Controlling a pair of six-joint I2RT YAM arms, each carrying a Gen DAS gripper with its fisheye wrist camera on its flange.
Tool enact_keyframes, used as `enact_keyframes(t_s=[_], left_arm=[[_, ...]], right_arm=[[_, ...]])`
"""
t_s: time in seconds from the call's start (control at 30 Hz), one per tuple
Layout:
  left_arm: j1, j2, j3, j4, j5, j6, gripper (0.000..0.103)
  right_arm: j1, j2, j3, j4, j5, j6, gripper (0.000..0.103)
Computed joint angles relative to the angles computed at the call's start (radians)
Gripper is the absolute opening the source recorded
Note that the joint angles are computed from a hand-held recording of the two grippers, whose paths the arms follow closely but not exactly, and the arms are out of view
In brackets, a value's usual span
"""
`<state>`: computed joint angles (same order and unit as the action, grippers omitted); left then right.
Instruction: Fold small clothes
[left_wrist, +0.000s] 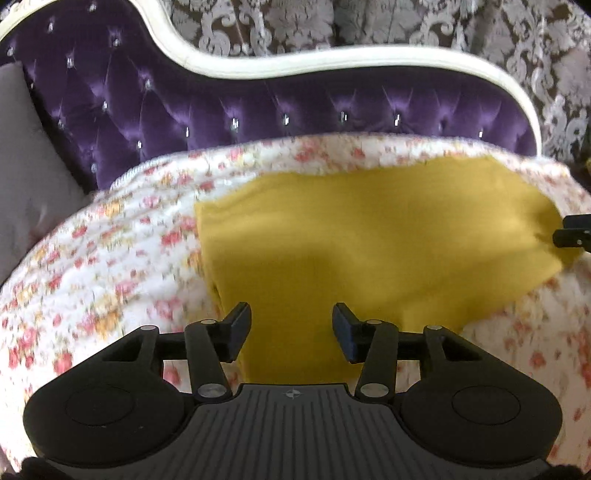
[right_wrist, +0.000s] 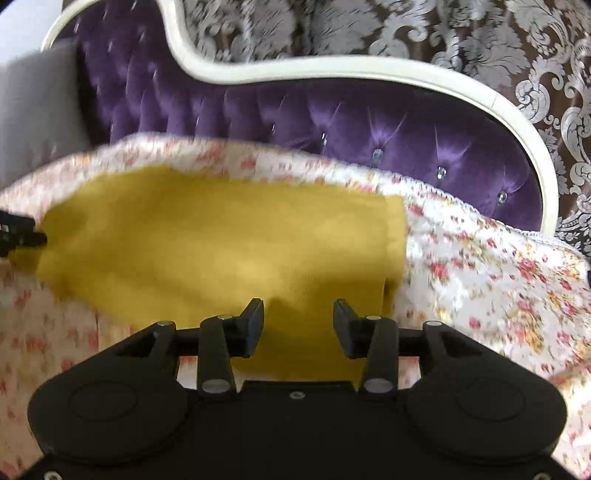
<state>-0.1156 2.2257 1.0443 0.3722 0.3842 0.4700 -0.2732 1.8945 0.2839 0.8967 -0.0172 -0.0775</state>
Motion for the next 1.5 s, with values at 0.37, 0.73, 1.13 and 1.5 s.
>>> enact_keyframes(t_s=[0.37, 0.73, 1.13, 1.5], left_arm=[[0.041, -0.049, -0.07, -0.009, -0.002, 0.003, 0.055], [-0.106, -0.125, -0.117, 0.057, -0.012, -0.137, 0.06], [-0.177, -0.004, -0.126, 0.147, -0.072, -0.15, 0.063], [-0.177, 0.019, -0.188, 0.3, -0.068, -0.203, 0.067]], right_arm=[[0.066, -0.005, -0.065, 0.038, 0.094, 0.035, 0.06], [0.172, -0.03, -0.074, 0.113, 0.154, 0.149, 0.065], [0.206, 0.098, -0.052, 0.15, 0.152, 0.219, 0.071], [-0.005, 0.086, -0.143, 0.379, -0.1, 0.268, 0.076]])
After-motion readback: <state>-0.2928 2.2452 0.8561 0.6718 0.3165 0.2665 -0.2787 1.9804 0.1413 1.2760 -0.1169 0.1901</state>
